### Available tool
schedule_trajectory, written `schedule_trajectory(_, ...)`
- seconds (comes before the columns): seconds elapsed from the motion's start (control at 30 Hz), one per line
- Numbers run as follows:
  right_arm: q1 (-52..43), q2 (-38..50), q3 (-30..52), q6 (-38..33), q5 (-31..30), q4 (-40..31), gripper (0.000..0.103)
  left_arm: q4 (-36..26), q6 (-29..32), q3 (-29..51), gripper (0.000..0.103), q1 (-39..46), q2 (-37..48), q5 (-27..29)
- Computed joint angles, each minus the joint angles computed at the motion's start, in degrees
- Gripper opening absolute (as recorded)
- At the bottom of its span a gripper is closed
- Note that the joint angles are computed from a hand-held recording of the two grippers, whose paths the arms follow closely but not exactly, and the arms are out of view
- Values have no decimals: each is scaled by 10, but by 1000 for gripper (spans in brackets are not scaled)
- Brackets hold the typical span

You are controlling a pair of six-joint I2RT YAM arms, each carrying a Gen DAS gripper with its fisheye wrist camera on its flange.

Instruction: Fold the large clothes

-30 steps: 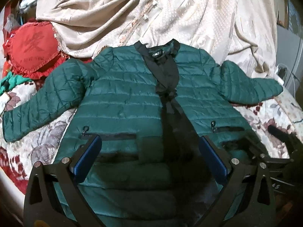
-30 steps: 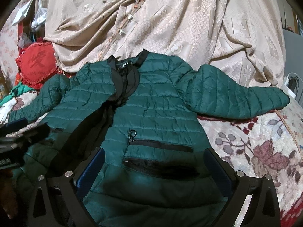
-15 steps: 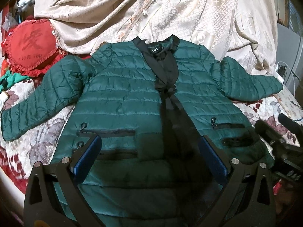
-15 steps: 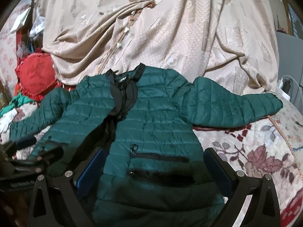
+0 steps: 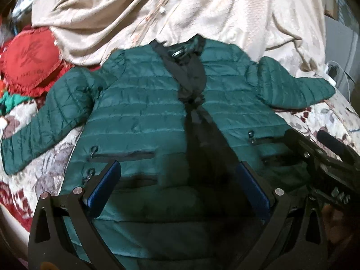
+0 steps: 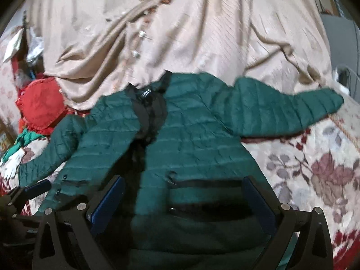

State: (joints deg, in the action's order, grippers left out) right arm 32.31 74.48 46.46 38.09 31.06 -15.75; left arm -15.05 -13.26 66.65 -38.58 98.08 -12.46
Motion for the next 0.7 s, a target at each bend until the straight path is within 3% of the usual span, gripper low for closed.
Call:
schedule_trajectory(0.2, -12, -21, -16, 13, -1, 9, 103, 2, 11, 0, 103, -9, 1, -17)
schedule_trajectory(0.7, -4, -32, -36, -6, 28, 37, 103, -5, -24, -3, 103, 28, -4, 32)
